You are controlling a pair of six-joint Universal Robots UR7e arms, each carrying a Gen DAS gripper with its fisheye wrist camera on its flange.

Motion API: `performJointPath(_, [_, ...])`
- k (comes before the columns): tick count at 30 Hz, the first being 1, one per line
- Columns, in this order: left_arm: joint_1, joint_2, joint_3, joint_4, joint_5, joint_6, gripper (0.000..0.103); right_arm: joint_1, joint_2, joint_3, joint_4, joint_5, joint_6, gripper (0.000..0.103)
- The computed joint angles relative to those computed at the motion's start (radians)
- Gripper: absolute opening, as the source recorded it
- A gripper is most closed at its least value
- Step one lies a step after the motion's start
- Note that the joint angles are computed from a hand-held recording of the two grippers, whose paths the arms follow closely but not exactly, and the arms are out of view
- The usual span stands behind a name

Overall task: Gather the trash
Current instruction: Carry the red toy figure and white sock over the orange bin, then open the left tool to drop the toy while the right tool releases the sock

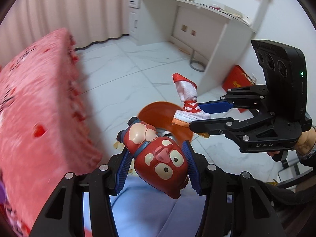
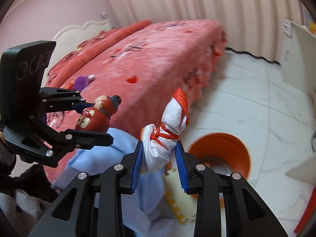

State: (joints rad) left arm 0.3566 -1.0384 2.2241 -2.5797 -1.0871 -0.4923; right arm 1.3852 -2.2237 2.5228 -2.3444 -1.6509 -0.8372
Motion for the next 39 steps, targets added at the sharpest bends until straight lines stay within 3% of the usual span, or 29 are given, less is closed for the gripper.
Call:
performJointPath(9, [0.093, 0.199, -0.125, -0.073, -0.089, 0.128, 0.054, -0.284, -0.016, -0.033, -0.019, 0.068, -0.112, 0.033])
performJointPath(16, [0.148, 0.295, -0.221, -0.035, -0.124, 0.188, 0.057, -0.379, 0.068, -0.035, -0.089, 0.071, -0.117, 0.033])
performJointPath(22, [0.168, 0.344, -0.261, -0.03, -0.114, 0.213, 0.068, -0.398, 0.124, -0.037, -0.14, 0.062, -0.105, 0.033])
performJointPath(28, [0.182, 0.37, -0.286, -0.001, -0.092, 0.21, 0.073, -0.379, 0.192, -0.046, -0.197, 0.04, -0.081, 0.033])
performJointPath(30, [0.188, 0.37, -0.285, 0.0, -0.098, 0.208, 0.079, -0.37, 0.212, -0.05, -0.21, 0.031, -0.074, 0.033])
performJointPath(39, [0.198, 0.371, -0.29, -0.007, -0.089, 0.189, 0.08, -0.325, 0.291, -0.066, -0.272, -0.008, -0.043, 0.038])
